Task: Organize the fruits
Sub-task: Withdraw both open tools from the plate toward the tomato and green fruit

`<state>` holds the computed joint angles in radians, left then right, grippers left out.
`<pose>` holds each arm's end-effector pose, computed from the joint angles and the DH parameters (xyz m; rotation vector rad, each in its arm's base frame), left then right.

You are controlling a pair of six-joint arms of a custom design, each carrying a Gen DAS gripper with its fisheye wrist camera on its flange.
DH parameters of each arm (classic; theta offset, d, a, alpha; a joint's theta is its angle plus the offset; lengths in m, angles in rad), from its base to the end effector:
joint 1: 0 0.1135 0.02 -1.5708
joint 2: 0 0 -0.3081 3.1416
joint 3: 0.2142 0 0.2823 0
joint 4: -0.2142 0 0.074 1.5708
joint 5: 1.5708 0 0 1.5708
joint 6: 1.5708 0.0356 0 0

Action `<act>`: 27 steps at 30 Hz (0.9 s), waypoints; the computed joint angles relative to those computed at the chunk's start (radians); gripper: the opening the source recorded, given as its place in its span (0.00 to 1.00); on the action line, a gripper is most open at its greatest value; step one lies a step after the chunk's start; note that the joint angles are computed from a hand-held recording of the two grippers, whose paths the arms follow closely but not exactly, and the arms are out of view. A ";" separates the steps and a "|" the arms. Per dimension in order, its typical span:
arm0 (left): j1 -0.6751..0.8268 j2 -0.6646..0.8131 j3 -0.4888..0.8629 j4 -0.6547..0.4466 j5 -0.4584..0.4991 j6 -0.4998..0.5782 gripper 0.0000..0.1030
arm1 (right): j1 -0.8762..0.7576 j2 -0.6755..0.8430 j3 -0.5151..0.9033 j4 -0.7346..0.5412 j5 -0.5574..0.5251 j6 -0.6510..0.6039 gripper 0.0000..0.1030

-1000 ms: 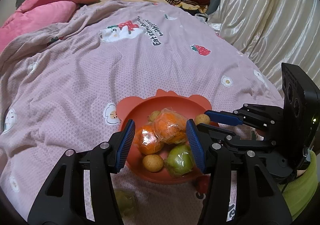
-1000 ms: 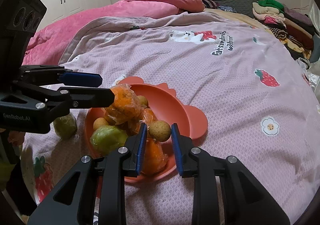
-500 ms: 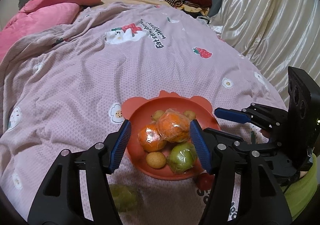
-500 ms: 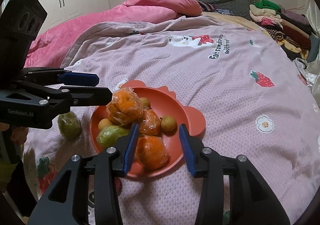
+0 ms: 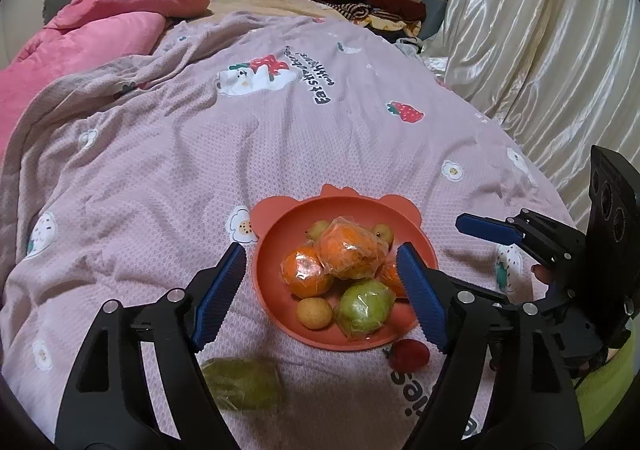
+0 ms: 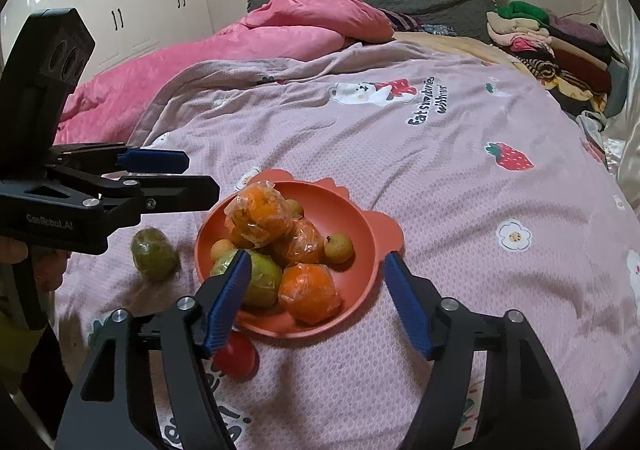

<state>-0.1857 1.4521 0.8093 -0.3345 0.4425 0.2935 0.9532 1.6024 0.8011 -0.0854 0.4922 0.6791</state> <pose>0.2917 -0.0703 0.2141 0.7547 2.3699 -0.5164 0.2056 0.2604 0.1834 -0.1115 2.3287 0.2027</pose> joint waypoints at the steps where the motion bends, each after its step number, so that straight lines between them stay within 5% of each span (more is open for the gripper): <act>1: 0.001 -0.003 -0.001 0.000 0.000 0.000 0.69 | 0.005 -0.004 -0.001 -0.003 0.004 0.005 0.71; 13: 0.013 -0.041 -0.018 -0.002 0.003 -0.004 0.79 | 0.054 -0.033 0.020 -0.068 0.086 0.045 0.88; 19: 0.020 -0.077 -0.032 -0.005 -0.012 -0.008 0.90 | 0.073 -0.042 0.031 -0.103 0.115 0.069 0.91; 27: 0.037 -0.109 -0.036 -0.023 -0.016 -0.012 0.90 | 0.104 -0.048 0.051 -0.154 0.151 0.102 0.93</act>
